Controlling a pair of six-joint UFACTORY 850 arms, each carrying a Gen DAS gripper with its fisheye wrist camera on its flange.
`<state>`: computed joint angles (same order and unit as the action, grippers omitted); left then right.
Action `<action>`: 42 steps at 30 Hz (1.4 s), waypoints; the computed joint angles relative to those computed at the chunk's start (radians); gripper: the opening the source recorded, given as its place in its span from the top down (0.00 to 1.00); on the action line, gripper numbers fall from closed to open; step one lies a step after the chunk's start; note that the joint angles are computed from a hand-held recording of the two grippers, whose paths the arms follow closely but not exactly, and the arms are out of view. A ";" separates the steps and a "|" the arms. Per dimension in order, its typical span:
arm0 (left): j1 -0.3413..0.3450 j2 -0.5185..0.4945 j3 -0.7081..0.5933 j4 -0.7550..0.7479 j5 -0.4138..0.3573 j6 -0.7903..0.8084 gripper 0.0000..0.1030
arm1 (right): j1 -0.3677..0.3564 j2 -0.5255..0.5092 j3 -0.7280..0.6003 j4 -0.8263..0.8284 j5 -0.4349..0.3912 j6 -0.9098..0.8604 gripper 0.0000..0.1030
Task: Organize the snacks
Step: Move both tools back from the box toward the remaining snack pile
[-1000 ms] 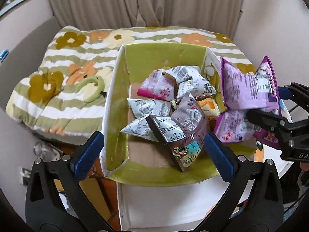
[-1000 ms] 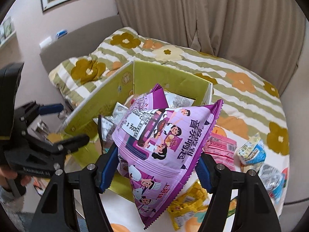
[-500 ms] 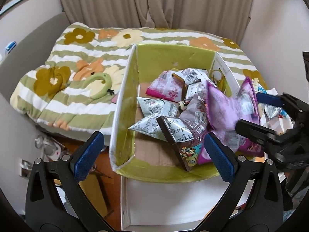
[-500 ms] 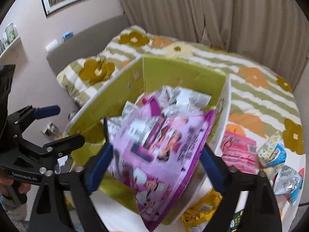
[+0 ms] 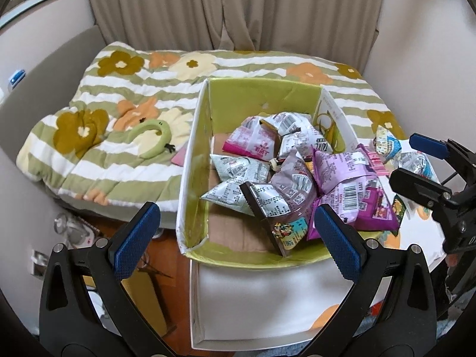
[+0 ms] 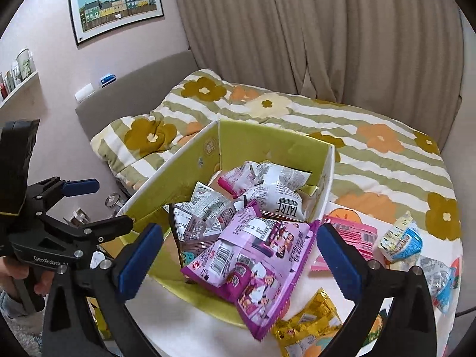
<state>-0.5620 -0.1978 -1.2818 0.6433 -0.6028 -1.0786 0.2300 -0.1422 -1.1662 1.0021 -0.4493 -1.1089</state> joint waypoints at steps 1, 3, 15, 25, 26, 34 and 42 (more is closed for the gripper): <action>-0.002 0.006 0.000 0.004 -0.002 0.003 0.00 | -0.005 0.007 0.002 -0.007 -0.003 0.018 0.00; -0.006 0.012 -0.003 0.007 -0.006 0.012 0.00 | -0.014 0.024 0.006 -0.024 -0.003 0.056 0.00; -0.057 -0.024 -0.081 -0.046 0.050 0.066 0.00 | -0.102 0.159 0.081 -0.258 0.067 0.354 0.00; -0.197 -0.163 -0.247 0.064 -0.036 -0.095 0.00 | -0.285 0.212 0.146 -0.093 0.032 0.118 0.00; -0.210 -0.183 -0.270 0.068 -0.049 -0.111 0.00 | -0.309 0.206 0.145 -0.077 0.015 0.080 0.00; -0.304 -0.369 -0.457 0.092 -0.144 -0.194 0.00 | -0.461 0.127 0.125 -0.016 -0.121 -0.132 0.00; -0.337 -0.531 -0.599 0.089 -0.204 -0.129 0.00 | -0.529 0.002 0.085 -0.007 -0.198 -0.222 0.00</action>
